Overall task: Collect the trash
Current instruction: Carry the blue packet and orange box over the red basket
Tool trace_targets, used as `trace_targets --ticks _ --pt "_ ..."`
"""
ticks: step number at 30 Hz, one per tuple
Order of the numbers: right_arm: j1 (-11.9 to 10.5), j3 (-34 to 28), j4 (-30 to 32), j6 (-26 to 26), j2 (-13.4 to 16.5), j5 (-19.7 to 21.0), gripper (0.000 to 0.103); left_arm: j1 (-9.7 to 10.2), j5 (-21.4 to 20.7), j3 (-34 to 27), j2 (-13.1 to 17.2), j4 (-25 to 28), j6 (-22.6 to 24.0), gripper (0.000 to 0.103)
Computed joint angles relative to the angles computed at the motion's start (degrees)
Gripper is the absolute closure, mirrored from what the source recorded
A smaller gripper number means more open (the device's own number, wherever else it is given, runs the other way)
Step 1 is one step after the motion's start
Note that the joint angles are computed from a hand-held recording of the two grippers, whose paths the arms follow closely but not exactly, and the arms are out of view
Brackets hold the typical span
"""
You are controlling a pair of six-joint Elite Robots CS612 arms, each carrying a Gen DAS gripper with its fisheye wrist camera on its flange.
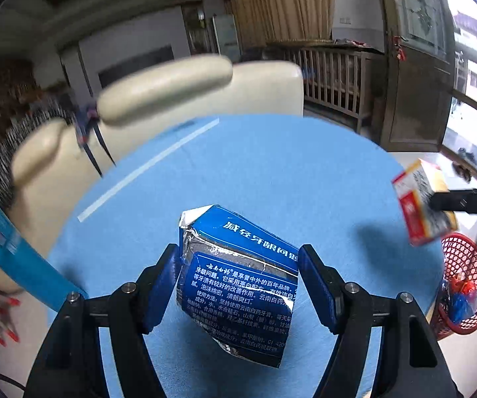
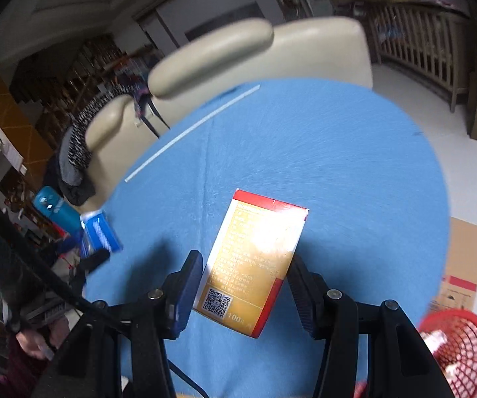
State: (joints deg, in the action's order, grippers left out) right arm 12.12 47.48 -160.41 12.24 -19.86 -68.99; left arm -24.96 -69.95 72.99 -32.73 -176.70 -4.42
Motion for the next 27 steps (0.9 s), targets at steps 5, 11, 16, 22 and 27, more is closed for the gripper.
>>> trace_targets --ticks 5,11,16,22,27 --pt "-1.3 12.6 -11.2 0.9 -6.1 -1.0 0.048 -2.30 3.8 0.8 -0.9 -3.6 3.7 0.029" --pt "-3.1 22.6 -20.6 2.3 -10.8 -1.1 0.048 -4.59 6.5 0.6 -1.4 -5.2 6.1 0.029" --pt "-4.8 28.8 -26.8 3.7 -13.6 -0.7 0.048 -6.18 7.3 -2.2 -0.3 -3.6 7.3 0.029" --pt "-6.8 35.4 -33.0 5.7 -15.9 -1.7 0.048 -8.22 7.6 -3.9 0.1 -2.5 9.7 0.029" --pt "-8.2 38.7 -37.8 8.0 -16.5 -1.4 0.048 -9.15 6.9 -5.4 0.9 -1.0 11.3 0.029"
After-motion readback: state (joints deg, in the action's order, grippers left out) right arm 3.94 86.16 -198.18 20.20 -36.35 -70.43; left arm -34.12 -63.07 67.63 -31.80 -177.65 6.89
